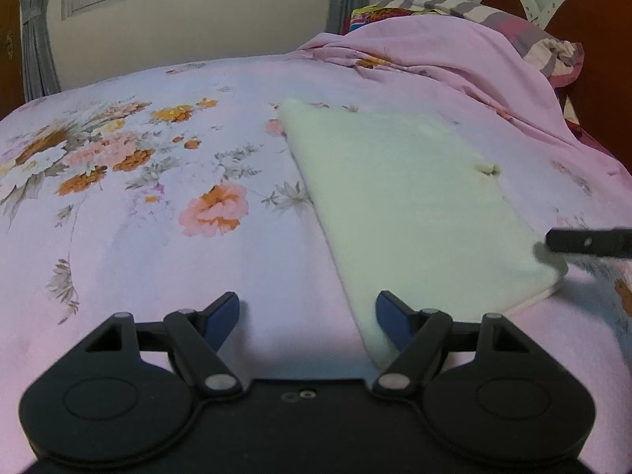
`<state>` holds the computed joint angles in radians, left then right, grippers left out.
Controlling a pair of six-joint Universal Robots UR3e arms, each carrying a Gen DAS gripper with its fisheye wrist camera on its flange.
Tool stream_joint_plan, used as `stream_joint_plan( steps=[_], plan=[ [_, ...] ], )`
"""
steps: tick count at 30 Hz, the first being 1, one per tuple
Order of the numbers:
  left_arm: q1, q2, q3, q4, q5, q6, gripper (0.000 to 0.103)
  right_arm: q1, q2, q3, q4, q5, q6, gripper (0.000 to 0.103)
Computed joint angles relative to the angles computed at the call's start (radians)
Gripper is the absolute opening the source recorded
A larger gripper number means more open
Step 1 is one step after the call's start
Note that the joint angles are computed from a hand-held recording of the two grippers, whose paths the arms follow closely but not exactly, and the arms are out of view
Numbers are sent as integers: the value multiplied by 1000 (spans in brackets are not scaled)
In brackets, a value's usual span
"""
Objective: Fold small clothes
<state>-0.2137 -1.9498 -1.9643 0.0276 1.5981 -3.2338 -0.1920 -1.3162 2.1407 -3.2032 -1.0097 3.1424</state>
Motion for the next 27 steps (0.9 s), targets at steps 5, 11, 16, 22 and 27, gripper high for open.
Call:
stream_joint_plan(
  steps=[5,11,16,22,27],
  plan=[
    [-6,-2,4,8,7,7,77,-33,-33,15,-22,55,10,61],
    [50,-33,14,65,-77,20,77,-56,41,-51,-42,118,30,61],
    [262,-134,67,86,-507,-55,74,-98,211,-236,-6,235,107,61],
    [424,-425,360,-2,-959,-83,73,-125,484,-618,290,433,78,61],
    [429,-644,690,-117,-1094,-94,73,-103,672,-922,488,522,23,61]
  ],
)
